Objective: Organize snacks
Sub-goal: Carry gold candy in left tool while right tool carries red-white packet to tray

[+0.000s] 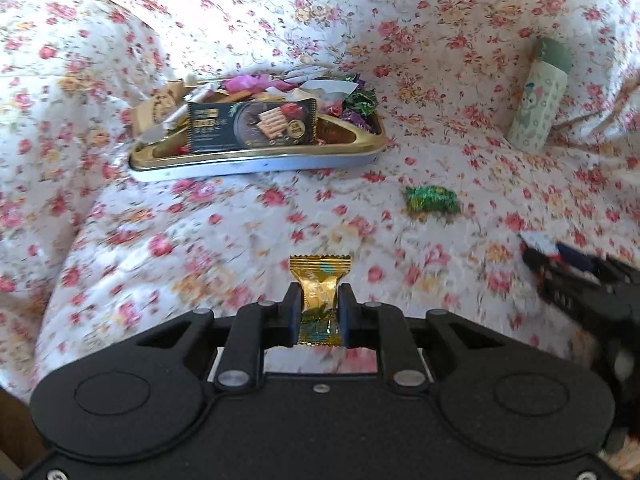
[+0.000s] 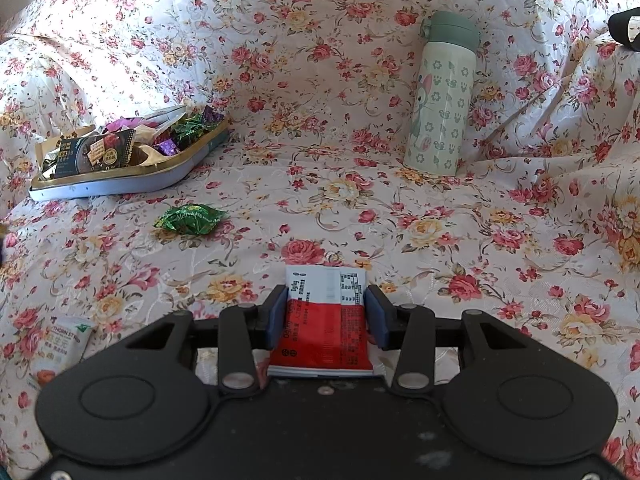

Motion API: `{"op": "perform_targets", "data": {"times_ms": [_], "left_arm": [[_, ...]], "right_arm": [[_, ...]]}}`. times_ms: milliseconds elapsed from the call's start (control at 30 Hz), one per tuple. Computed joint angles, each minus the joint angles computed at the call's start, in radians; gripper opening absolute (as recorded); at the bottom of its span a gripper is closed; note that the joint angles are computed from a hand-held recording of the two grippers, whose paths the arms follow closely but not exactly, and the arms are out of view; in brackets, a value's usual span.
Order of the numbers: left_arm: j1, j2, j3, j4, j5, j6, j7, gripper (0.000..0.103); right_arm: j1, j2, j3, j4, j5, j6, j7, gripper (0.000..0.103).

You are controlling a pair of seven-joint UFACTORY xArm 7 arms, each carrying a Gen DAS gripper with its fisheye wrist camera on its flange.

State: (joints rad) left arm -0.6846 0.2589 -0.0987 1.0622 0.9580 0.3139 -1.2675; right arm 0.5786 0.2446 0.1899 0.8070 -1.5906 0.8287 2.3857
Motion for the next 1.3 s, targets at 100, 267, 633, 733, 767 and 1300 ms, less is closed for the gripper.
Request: {"op": "perform_targets", "data": {"times_ms": [100,267,633,733,767,1300], "left_arm": [[0.006,-0.066,-0.013,-0.077,0.005,-0.007,-0.011,0.025],[0.031,-0.148,-0.059,-0.168,0.031,0.015,-0.05,0.025],[0.108,-0.271,-0.163,-0.334,-0.004,-0.005,-0.082,0.025],[0.128,-0.279,-0.172,-0.364,-0.049,-0.04,-0.063,0.025],[0.133,-0.279,-0.175,-0.37,-0.056,-0.046,-0.061,0.025],[0.161,-0.317,-0.203,-0.419,-0.057,-0.065,-0.076,0.025]], "right_arm": [[0.0,0.0,0.0,0.0,0.001,0.0,-0.001,0.046],[0.002,0.002,0.0,0.003,0.007,0.004,-0.01,0.046],[-0.005,-0.01,-0.004,0.003,0.043,-0.027,-0.085,0.046],[-0.024,-0.033,-0.006,-0.003,0.082,-0.079,-0.134,0.047],[-0.029,-0.037,-0.007,-0.003,0.099,-0.091,-0.152,0.047],[0.018,-0.158,0.032,-0.045,0.282,-0.12,-0.103,0.036]]}}
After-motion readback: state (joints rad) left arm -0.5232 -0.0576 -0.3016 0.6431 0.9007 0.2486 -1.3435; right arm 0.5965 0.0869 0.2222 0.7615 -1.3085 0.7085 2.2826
